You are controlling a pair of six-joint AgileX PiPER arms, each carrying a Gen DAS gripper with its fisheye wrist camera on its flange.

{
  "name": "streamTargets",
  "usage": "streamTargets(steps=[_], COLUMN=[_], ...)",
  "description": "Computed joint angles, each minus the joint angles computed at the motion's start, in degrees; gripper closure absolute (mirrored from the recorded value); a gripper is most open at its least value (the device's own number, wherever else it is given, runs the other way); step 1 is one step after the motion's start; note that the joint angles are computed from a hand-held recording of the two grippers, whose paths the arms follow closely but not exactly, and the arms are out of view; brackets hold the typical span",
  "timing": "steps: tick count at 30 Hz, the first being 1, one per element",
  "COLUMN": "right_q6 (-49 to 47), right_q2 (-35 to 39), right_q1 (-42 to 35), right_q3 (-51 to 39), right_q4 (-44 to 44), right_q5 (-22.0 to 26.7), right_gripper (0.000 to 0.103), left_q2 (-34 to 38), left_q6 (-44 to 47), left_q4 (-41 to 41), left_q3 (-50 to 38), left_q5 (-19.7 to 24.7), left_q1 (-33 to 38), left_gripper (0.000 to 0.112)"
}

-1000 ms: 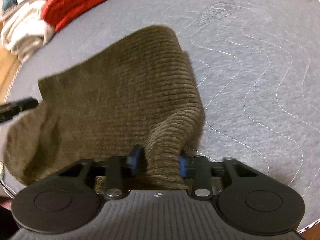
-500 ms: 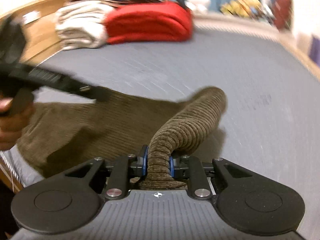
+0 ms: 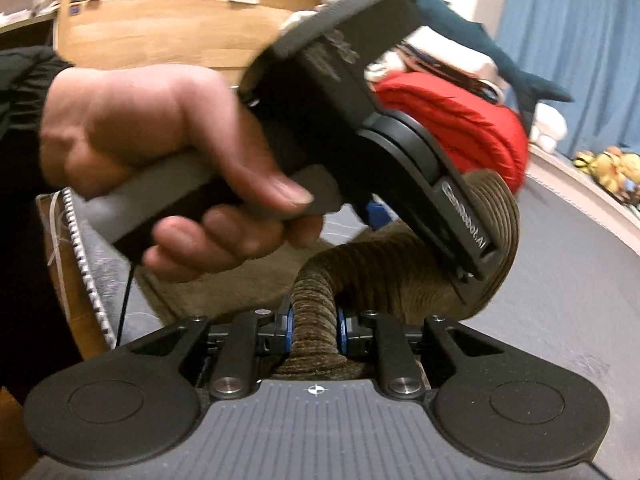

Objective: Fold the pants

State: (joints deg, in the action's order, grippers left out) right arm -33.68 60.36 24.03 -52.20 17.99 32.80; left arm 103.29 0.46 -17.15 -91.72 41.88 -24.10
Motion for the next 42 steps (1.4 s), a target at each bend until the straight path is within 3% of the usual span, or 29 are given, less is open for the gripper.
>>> streamTargets(steps=[3,5,6,10,12,14,17,18,19,21,23,25,27,29,32,37,39,41,42], right_q6=[3.3,-0.8,-5.3,-18.9,-19.2,-18.6,-14.8,-12.7,-9.6,-2.9,1.6,6.6,11.0,14.8,20.2,21.7,21.5,20.5,20.3], right_q2=[3.0,4.8,6.0,13.1,15.0,16.8,18.8,19.9,20.6,23.6,26.1,28.5,31.4,34.1,39.2,46.2,47.3,48.1,48.0], right_q1=[3.2,2.7,1.5,-5.5,-5.6,-6.4,-7.2,-7.3,-7.0,-5.9,-5.8,-4.7,-4.0,-3.1,-2.1,-2.9,-2.6,-2.3,-1.9], right_q3=[-1.9,-3.8,-5.2,-12.3,-13.7,-14.9,-15.6,-15.6,-15.8,-16.9,-18.0,-19.1,-21.5,-23.7,-27.3,-32.1,-33.4,-35.2,-35.6], right_q4=[-0.9,6.5,12.3,32.9,34.9,36.0,35.2,35.0,34.0,31.0,28.6,26.5,25.2,24.4,24.3,29.6,29.9,29.6,28.9], right_q5=[0.2,2.6,5.5,26.4,28.7,28.7,23.4,21.3,19.1,13.6,10.9,8.6,8.4,8.6,8.6,12.7,13.4,14.5,14.4], right_gripper=[0.078,0.078,0.078,0.084,0.084,0.084,0.079,0.068,0.055,0.045,0.034,0.020,0.019,0.016,0.013,0.008,0.008,0.014,0.030], left_q2=[-0.8,-2.4,-3.5,-7.0,-8.1,-9.1,-9.0,-8.5,-7.5,-4.9,-4.1,-3.1,-3.1,-0.8,3.4,7.5,6.8,6.1,5.5], left_q6=[0.3,1.3,0.8,1.8,4.5,4.8,0.8,-0.8,-0.8,2.7,3.8,0.9,1.4,4.2,8.8,14.0,15.5,16.3,16.3], left_q4=[-4.4,-5.5,-4.0,-2.4,-5.9,-6.0,-2.6,-1.3,-1.6,-5.3,-5.2,-1.5,-1.7,-4.7,-10.3,-18.0,-18.6,-17.6,-16.7], left_q3=[1.7,3.7,4.8,8.2,9.5,10.9,9.8,9.4,8.5,6.0,5.5,4.0,4.6,3.1,2.1,2.8,5.0,5.9,6.2], left_q5=[2.5,3.2,2.5,2.7,4.4,4.8,5.7,6.2,7.6,10.6,11.3,10.8,11.3,14.0,17.9,19.6,17.7,16.6,16.0], left_q1=[6.8,11.0,12.4,22.2,28.8,34.0,39.5,40.6,42.0,44.8,46.3,44.5,45.3,46.9,48.5,50.3,49.1,47.3,46.4], left_gripper=[0.092,0.092,0.092,0.092,0.092,0.089,0.080,0.077,0.066,0.048,0.022,0.017,0.016,0.010,0.010,0.010,0.010,0.012,0.013])
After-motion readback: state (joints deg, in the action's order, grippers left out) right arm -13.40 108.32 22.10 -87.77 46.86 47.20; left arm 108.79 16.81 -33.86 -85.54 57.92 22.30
